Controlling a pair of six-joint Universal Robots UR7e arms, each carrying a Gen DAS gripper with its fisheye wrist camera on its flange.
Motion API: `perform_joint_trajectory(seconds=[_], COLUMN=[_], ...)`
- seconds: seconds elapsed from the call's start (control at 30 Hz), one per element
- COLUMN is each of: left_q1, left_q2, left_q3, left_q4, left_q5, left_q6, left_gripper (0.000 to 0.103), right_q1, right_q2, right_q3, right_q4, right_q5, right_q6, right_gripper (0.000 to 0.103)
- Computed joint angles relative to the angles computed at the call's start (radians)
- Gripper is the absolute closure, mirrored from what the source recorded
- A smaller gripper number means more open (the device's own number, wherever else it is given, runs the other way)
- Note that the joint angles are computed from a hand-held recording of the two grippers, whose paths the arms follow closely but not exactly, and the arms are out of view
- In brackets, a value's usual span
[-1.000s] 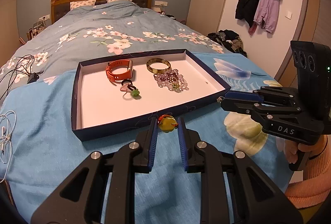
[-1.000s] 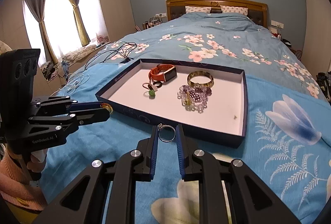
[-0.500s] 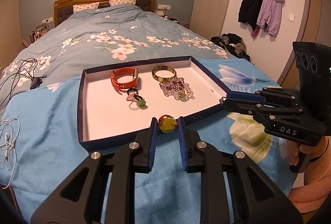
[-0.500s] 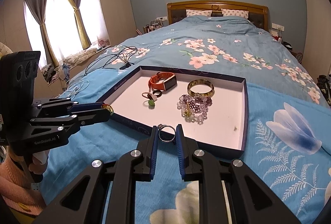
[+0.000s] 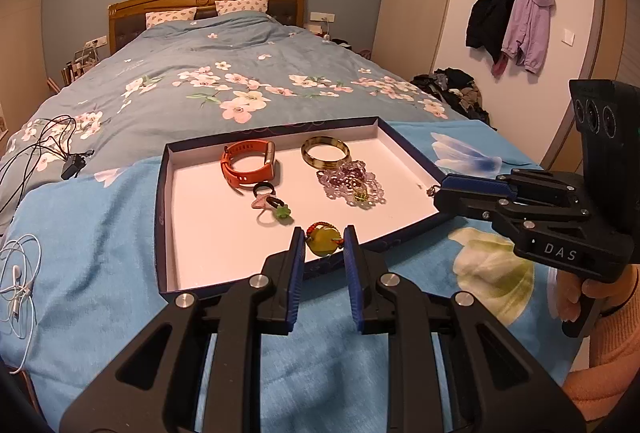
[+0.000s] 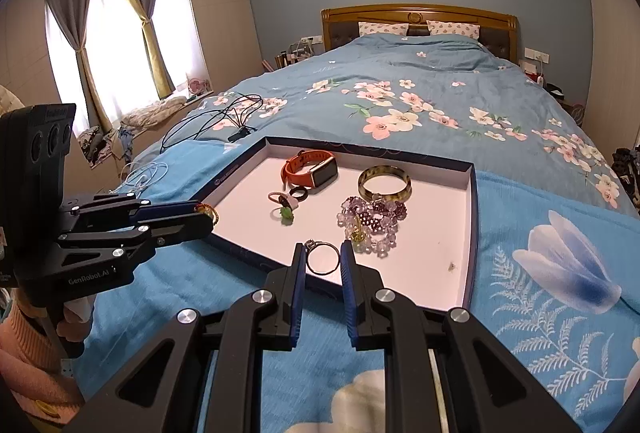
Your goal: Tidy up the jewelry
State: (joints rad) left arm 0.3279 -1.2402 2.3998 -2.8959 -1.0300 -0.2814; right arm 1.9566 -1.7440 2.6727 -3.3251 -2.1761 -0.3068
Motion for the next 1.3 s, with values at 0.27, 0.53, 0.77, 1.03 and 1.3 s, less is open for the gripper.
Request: perform_joint_trajectory(seconds=[0.27, 0.53, 0.77, 1.03, 1.3], left_q1=[0.014, 0.024, 0.034, 0.046, 0.057], left_q2=[0.022, 0.035, 0.048, 0.069, 0.087], left_q3=[-0.016, -0.026, -0.039, -0.059, -0.07], left_q4=[-0.01, -0.019, -0.021, -0.031, -0.032], left_q5=[0.006, 0.01, 0.015, 0.024, 0.03], left_q6=[0.012, 0.021, 0.038, 0.054, 0.054], left_gripper=[0.083, 0.083, 0.083, 0.083, 0.083], right_q1=[-0.012, -0.017, -0.025, -0.035, -0.073], right_q2=[0.025, 0.031, 0.041, 0.053, 0.063], right_q3=[-0.018, -0.024, -0.039, -0.057, -0.07], right_q4=[-0.022, -0.026, -0.028, -0.026, -0.031], right_q5=[0.008, 0.009, 0.016, 0.024, 0.056], right_q6=[-0.02, -0.027, -0.031, -0.032, -0.036], right_gripper=[0.087, 0.087, 0.087, 0.087, 0.087])
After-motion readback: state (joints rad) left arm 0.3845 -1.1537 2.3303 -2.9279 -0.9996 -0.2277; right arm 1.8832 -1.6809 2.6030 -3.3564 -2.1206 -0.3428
